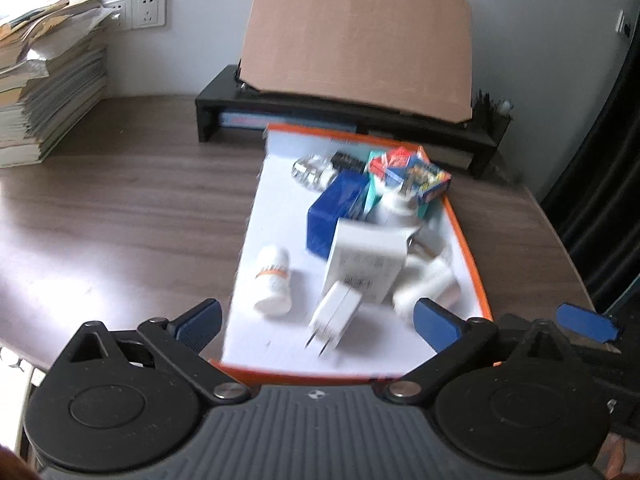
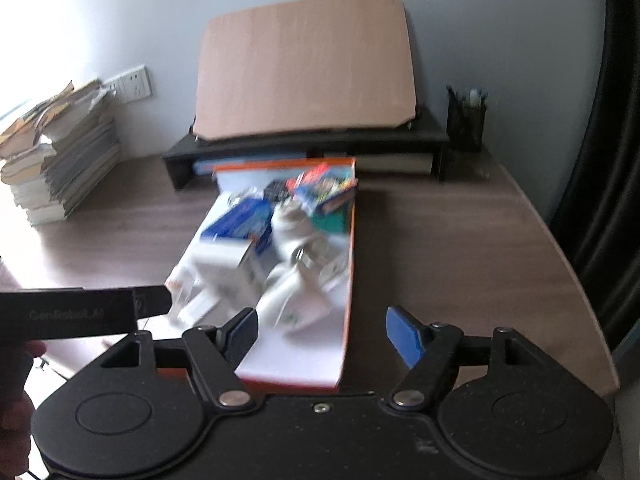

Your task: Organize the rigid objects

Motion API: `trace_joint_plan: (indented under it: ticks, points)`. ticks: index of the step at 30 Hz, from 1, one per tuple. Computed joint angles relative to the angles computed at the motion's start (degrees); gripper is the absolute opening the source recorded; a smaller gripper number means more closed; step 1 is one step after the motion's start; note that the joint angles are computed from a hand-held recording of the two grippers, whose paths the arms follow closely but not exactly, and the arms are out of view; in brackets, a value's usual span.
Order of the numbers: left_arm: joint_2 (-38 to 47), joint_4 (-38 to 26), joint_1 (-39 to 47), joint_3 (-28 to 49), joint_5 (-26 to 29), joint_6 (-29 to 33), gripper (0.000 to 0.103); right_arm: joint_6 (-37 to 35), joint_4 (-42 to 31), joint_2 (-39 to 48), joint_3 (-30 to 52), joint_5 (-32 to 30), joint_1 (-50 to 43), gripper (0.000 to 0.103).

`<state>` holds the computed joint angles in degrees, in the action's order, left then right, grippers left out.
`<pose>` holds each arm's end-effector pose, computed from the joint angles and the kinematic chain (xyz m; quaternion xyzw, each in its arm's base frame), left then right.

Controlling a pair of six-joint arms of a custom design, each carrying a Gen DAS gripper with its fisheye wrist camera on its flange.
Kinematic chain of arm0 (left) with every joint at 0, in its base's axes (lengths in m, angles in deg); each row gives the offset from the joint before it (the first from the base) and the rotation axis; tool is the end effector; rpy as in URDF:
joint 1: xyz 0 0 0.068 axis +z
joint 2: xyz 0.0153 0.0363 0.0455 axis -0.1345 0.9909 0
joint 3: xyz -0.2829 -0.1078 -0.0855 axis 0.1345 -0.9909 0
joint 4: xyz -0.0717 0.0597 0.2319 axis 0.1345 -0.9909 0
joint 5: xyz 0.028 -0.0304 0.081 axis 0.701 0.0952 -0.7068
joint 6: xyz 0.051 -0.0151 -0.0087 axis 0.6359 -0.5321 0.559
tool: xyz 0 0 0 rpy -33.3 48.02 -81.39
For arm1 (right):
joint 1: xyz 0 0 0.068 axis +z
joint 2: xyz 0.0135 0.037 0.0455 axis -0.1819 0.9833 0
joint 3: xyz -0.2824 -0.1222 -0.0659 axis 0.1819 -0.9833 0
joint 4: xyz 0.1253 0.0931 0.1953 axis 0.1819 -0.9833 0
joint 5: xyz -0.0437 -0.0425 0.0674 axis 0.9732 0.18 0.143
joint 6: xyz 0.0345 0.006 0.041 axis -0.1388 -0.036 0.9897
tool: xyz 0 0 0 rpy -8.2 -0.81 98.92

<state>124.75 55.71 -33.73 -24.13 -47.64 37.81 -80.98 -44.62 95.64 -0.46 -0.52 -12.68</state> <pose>0.3303 -0.1543 0.1573 0.0181 0.9309 -0.0653 0.3589 0.2438 -0.0094 0.1844 0.0765 0.9121 0.0176 0.4024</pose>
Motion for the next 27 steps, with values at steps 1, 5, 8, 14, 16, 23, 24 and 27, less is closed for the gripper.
trace_joint_plan:
  ticks: [1, 5, 8, 14, 16, 23, 24, 27]
  points:
    - [-0.6, 0.5, 0.0, -1.1, 0.0, 0.0, 0.103, 0.4, -0.5, -0.8, -0.6, 0.6, 1.1, 0.085]
    - [-2.2, 1.0, 0.2, -3.9, 0.6, -0.5, 0.103, 2.0, -2.2, -3.6, -2.5, 4.0, 4.6, 0.085]
    - [-2.9, 0.7, 0.0, -5.2, 0.1, -0.6, 0.103, 3.4, -3.7, -5.5, -3.3, 5.0, 5.8, 0.085]
    - [-3.8, 1.0, -1.0, -6.7, -1.6, 0.0, 0.103, 4.5, -5.6, -7.6, -4.2, 6.9, 7.4, 0.085]
    - [-3.8, 1.0, -1.2, -6.9, -1.6, 0.2, 0.103, 4.8, -5.9, -8.2, -4.5, 6.9, 7.6, 0.085]
    - [-3.7, 0.7, -2.0, -6.8, -2.1, -0.1, 0.103, 4.4, -6.4, -8.9, -4.9, 7.0, 7.5, 0.085]
    - [-3.6, 0.6, -2.2, -6.7, -2.3, -0.2, 0.103, 4.4, -6.4, -8.9, -4.9, 7.1, 7.5, 0.085]
    - [-3.4, 0.6, -2.7, -6.5, -2.4, -0.4, 0.103, 4.3, -6.3, -9.1, -5.0, 7.0, 7.4, 0.085]
